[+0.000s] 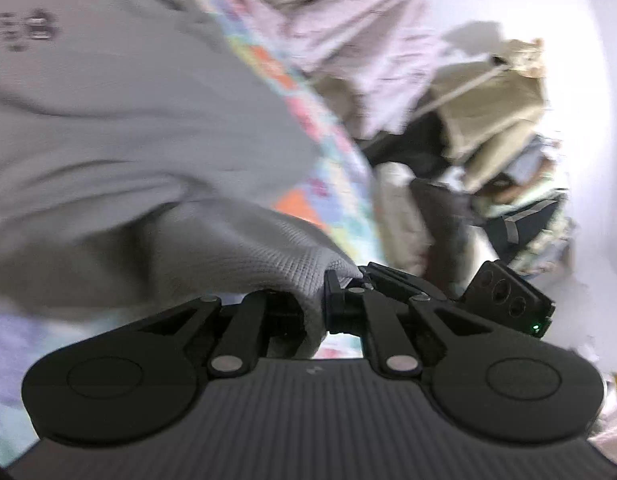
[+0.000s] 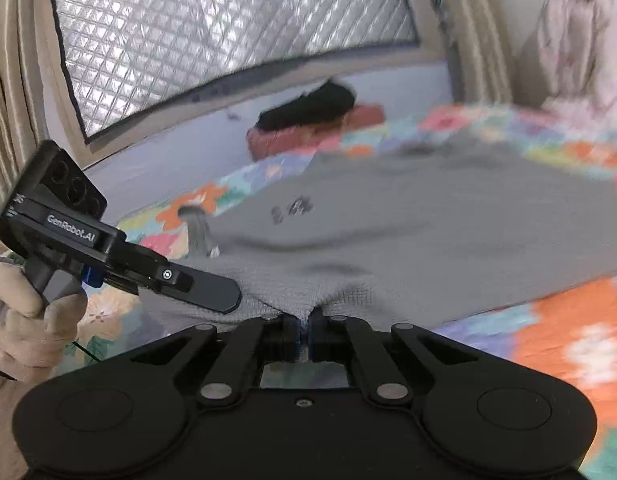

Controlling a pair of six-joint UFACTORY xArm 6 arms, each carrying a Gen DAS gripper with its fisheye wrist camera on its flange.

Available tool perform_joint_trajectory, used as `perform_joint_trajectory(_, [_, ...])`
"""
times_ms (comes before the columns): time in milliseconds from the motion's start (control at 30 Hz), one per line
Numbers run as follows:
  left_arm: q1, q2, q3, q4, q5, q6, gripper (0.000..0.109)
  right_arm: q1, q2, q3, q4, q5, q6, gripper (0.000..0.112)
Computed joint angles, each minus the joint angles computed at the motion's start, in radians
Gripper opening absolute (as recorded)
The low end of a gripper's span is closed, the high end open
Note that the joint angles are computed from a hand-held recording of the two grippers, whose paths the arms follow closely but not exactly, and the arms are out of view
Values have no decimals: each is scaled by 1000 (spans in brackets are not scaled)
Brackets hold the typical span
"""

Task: Fold clothes

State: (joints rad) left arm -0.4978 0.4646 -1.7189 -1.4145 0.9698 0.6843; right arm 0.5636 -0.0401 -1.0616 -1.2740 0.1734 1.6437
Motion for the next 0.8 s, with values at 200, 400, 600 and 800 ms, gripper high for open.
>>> perform_joint_trajectory(200, [-84,4,-15,-8,73,-89,8,142,-318,197,226,319,-170,4])
perform_joint_trajectory(400, [-131,36,-20,342,59,-339,11,178,-334,317,540,437,-342,4])
perform_joint_trajectory(600, [-46,-108,114,338,-71,-314,42,145,-344,360,667,427,-387,15])
perform_joint_trajectory(800, [91,-181,167,553,-309,-488,58,196,-459,324,594,631,-267,34])
